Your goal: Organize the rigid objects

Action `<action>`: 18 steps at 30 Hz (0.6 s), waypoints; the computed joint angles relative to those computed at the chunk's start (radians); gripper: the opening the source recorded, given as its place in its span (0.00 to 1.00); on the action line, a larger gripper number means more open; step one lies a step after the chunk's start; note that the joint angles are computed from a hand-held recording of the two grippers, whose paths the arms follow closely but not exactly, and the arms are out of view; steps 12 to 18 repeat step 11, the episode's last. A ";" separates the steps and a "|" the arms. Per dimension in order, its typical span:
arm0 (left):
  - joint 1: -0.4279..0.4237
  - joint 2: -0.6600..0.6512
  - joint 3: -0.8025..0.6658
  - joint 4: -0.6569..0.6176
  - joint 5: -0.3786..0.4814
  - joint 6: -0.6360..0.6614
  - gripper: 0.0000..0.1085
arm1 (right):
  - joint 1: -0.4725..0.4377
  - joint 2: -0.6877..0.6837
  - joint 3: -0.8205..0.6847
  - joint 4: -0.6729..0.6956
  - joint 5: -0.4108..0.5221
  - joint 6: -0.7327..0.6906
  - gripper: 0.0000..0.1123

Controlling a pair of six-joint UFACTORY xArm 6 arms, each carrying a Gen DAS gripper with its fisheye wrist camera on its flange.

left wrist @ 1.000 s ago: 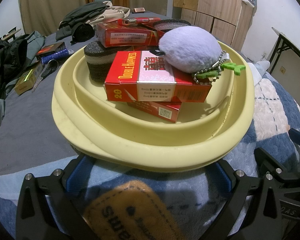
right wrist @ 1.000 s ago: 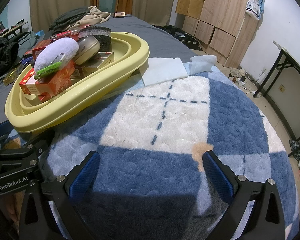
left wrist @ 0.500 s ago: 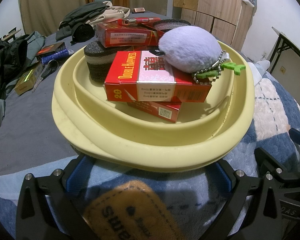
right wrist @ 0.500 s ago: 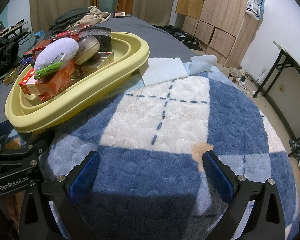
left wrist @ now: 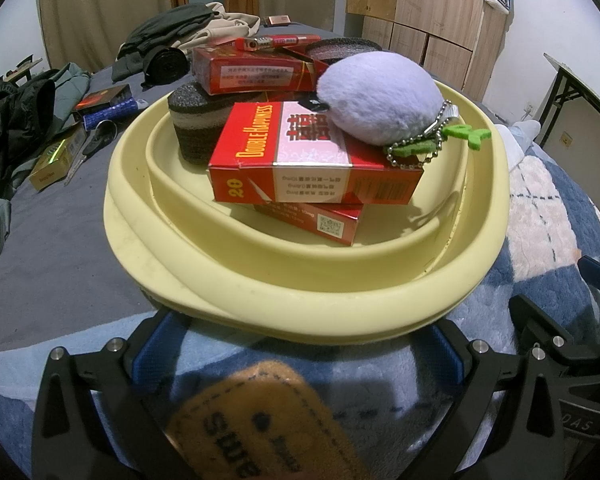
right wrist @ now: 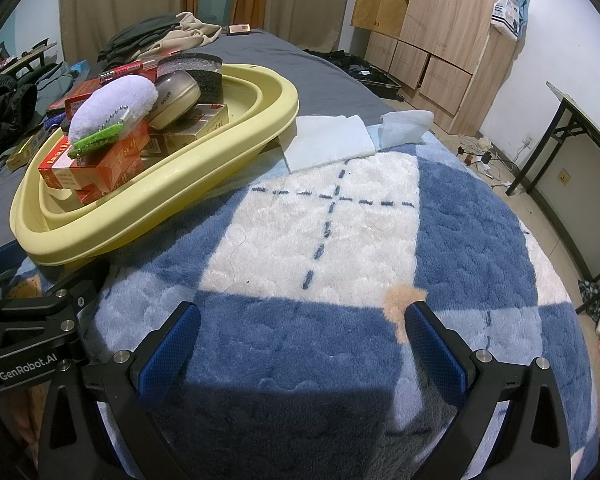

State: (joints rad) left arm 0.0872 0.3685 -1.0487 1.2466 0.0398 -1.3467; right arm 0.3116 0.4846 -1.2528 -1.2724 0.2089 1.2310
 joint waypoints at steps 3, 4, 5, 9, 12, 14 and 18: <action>0.000 0.000 0.000 0.003 0.000 -0.003 0.95 | -0.001 0.000 0.000 0.000 -0.001 0.000 0.91; -0.001 0.000 0.000 0.003 0.001 -0.003 0.95 | 0.002 -0.001 0.001 0.000 0.001 0.001 0.91; -0.001 0.000 0.000 0.003 0.000 -0.004 0.95 | 0.000 0.000 0.000 0.000 0.000 0.000 0.91; -0.001 -0.001 0.001 0.004 0.002 -0.005 0.95 | 0.001 -0.001 0.001 0.000 0.001 0.001 0.91; -0.001 -0.001 0.001 0.002 0.001 -0.003 0.95 | 0.001 -0.001 0.001 0.000 0.001 0.001 0.91; -0.001 -0.001 0.001 0.002 0.001 -0.003 0.95 | 0.001 -0.001 0.001 0.000 0.001 0.001 0.91; -0.001 -0.001 0.001 0.002 0.001 -0.003 0.95 | 0.001 -0.001 0.001 0.000 0.001 0.001 0.91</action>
